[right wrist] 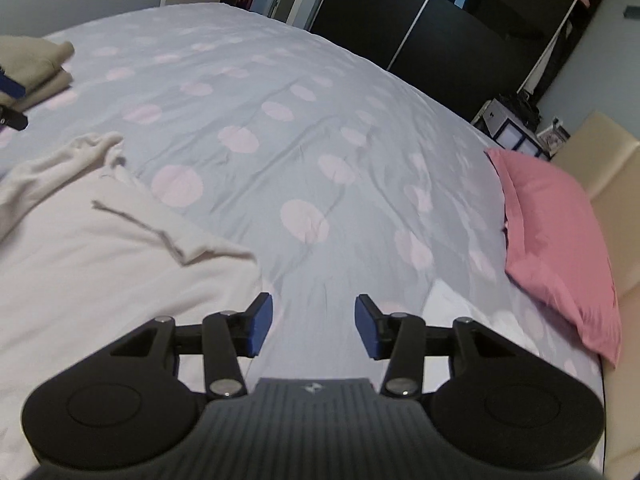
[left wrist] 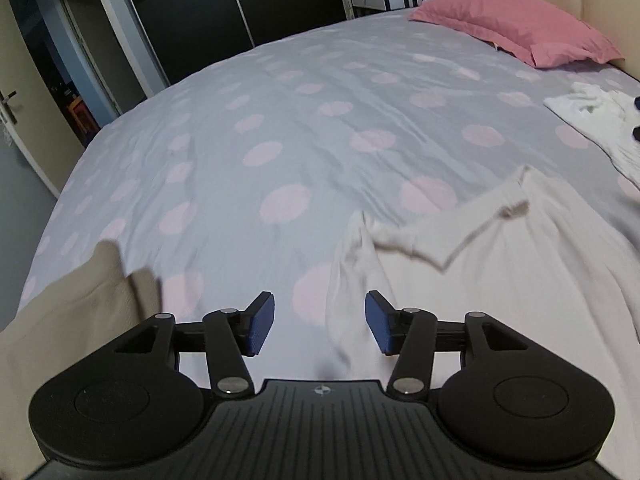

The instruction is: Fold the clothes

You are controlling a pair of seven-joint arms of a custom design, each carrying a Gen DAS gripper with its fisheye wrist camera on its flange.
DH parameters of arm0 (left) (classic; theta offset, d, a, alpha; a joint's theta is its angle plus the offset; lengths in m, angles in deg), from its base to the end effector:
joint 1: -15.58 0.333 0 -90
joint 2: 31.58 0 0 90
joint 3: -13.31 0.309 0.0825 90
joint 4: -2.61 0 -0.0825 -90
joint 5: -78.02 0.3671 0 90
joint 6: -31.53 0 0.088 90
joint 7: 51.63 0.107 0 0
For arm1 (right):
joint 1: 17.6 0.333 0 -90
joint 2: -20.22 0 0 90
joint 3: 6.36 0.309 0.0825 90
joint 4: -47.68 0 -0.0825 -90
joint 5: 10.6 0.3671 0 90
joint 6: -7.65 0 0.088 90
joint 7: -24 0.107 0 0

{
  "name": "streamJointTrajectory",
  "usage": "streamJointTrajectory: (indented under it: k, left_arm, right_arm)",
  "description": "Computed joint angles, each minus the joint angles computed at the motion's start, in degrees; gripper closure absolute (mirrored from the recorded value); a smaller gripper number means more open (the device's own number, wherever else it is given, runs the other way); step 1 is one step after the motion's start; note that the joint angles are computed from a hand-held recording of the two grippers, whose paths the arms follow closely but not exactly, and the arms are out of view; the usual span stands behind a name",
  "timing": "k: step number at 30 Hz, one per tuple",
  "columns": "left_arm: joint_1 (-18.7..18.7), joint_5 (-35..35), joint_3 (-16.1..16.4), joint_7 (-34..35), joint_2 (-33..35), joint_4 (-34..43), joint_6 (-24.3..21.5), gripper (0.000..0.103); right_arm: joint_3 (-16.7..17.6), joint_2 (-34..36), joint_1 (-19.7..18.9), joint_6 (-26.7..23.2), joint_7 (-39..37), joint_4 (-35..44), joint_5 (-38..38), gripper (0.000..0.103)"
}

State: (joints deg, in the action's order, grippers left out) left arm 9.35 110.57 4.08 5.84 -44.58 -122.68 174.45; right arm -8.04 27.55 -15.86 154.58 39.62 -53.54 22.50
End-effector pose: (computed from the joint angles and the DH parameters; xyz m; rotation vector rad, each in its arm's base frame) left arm 0.4916 -0.1447 0.5400 -1.6844 1.8156 -0.3864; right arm 0.6301 -0.0067 0.5588 -2.3616 0.7963 -0.7620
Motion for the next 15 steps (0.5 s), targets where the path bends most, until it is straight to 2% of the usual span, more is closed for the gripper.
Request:
streamJointTrajectory:
  k: [4, 7, 12, 13, 15]
  left_arm:
    - [-2.06, -2.63, -0.52, 1.13, -7.38, -4.41, -3.15, 0.05]
    - [-3.93, -4.37, -0.85, 1.19, -12.81, -7.66, -5.19, 0.048]
    - [-7.41, -7.16, -1.5, -1.05, -20.98, -13.31, -7.86, 0.044]
    - [-8.07, -7.61, -1.71, -1.81, -22.33, -14.4, -8.32, 0.044]
    - [-9.57, -8.81, -1.98, -3.19, -24.47, -16.23, -9.52, 0.044]
  right_arm:
    - [-1.56, -5.84, -1.77, -3.84, 0.17, -4.14, 2.22, 0.041]
    - [-2.87, -10.59, -2.64, -5.81, -1.65, -8.26, 3.96, 0.04]
    - [-5.49, -19.11, -3.71, -8.76, -4.95, -16.04, 6.7, 0.028]
    - [-6.0, -20.87, -3.86, -8.78, -5.45, -17.9, 7.43, 0.021]
    - [-6.94, -23.64, -4.35, -10.02, -4.85, -20.73, 8.12, 0.018]
